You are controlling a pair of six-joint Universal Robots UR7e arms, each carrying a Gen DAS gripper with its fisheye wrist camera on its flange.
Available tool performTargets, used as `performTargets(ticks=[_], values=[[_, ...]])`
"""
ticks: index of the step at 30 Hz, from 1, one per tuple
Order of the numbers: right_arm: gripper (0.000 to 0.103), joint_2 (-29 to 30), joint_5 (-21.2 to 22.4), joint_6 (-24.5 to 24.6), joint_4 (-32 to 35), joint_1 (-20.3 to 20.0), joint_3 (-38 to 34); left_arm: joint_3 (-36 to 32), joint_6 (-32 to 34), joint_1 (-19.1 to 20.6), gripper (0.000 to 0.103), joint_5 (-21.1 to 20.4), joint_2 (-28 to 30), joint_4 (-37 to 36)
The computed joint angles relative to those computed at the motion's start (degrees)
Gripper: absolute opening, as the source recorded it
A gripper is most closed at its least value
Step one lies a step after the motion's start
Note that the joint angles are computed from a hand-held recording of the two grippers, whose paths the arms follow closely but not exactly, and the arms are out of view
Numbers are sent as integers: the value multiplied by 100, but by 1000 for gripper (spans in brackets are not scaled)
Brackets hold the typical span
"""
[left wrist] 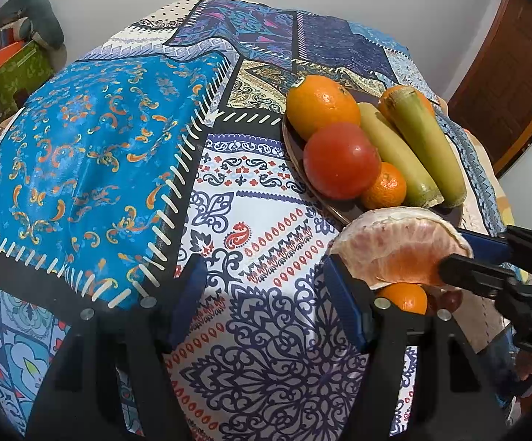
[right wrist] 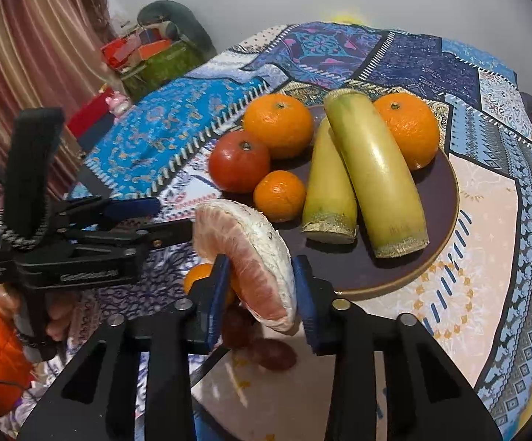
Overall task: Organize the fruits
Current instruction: 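Grasp the peeled pomelo segment with the right gripper while the left grasps a mandarin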
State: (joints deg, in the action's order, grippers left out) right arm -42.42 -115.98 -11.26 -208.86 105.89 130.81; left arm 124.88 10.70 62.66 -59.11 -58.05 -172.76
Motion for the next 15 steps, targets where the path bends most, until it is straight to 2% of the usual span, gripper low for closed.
performTargets(ticks=[6, 15], values=[[30, -1, -71, -127, 217, 63, -119, 44, 52, -34, 66, 121, 54, -136], [37, 23, 409, 32, 554, -198, -297, 53, 94, -29, 66, 128, 76, -199]])
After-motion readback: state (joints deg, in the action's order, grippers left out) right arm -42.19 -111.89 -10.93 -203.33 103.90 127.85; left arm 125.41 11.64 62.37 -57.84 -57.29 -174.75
